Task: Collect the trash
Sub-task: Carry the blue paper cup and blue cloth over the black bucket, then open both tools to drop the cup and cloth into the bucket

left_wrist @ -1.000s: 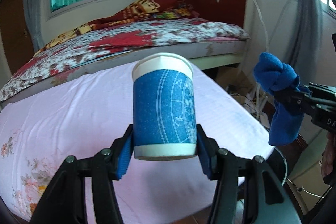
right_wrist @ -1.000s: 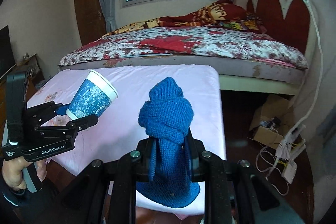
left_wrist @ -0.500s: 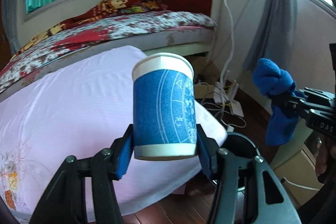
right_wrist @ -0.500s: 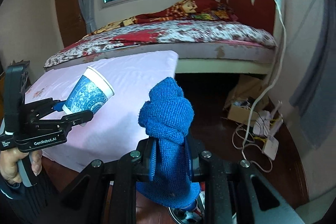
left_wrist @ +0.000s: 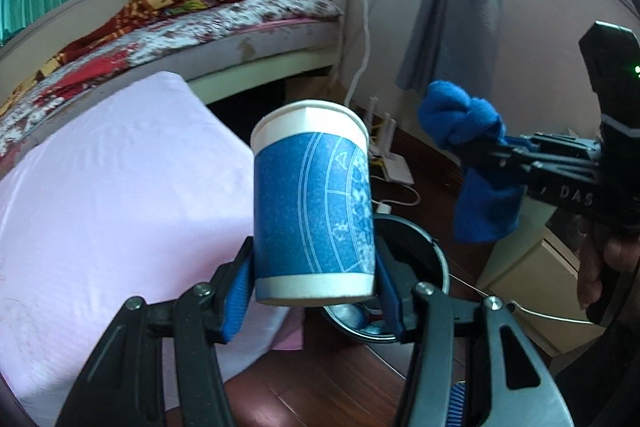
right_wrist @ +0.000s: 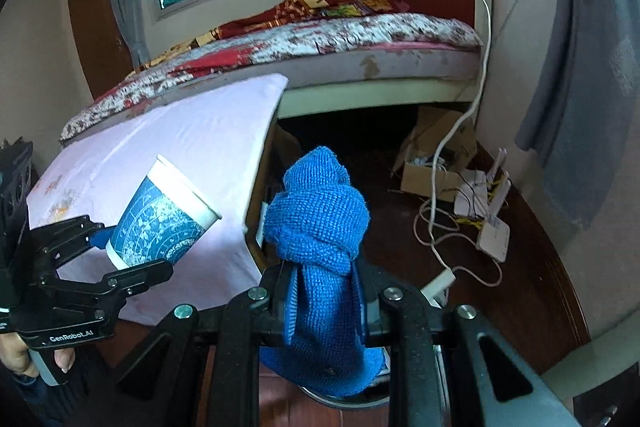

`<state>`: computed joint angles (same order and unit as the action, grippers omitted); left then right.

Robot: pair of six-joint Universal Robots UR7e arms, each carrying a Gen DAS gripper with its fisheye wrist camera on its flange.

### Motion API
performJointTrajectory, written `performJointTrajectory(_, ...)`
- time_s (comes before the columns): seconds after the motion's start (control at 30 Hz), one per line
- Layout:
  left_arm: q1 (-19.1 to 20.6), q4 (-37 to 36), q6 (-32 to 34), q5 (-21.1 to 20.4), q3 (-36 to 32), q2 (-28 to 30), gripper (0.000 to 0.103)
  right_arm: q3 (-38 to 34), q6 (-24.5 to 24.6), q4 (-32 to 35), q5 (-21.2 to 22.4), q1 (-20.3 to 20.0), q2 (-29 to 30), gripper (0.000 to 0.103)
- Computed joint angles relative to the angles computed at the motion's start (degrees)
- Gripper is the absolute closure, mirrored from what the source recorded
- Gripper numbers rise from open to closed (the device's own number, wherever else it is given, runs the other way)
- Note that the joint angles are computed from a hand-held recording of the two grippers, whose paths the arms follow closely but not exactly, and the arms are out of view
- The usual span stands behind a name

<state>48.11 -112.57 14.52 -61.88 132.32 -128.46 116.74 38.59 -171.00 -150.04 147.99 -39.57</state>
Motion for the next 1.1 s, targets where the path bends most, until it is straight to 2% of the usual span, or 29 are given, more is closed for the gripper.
performJointTrajectory(0.23,-2.47,3.60,-3.37,-2.22,3.34,-1.12,0.048,6.20,8.15,4.79,1.39,-0.36,-3.11,0.079)
performJointTrajectory(0.5,-1.01,3.29,-4.31,-3.71,5.98,1.20,0.048,12.39,13.17,4.32,2.53,-2.13,-5.52,0.079)
performJointTrajectory(0.7,1.21,0.85,-3.52,-4.13,7.14,4.38,0.048,13.39,10.66,0.93,4.66,-5.22,-3.95,0.078)
performJointTrajectory(0.9,5.25,-1.75,-2.38,-5.95,7.10,8.31,0.046,12.57,5.27,-1.25,7.36,-9.01,-1.00,0.078)
performJointTrajectory(1.1,7.48,-4.00,-1.51,-6.57,7.46,11.57,0.046,11.56,2.06,-2.84,9.00,-11.51,0.38,0.078)
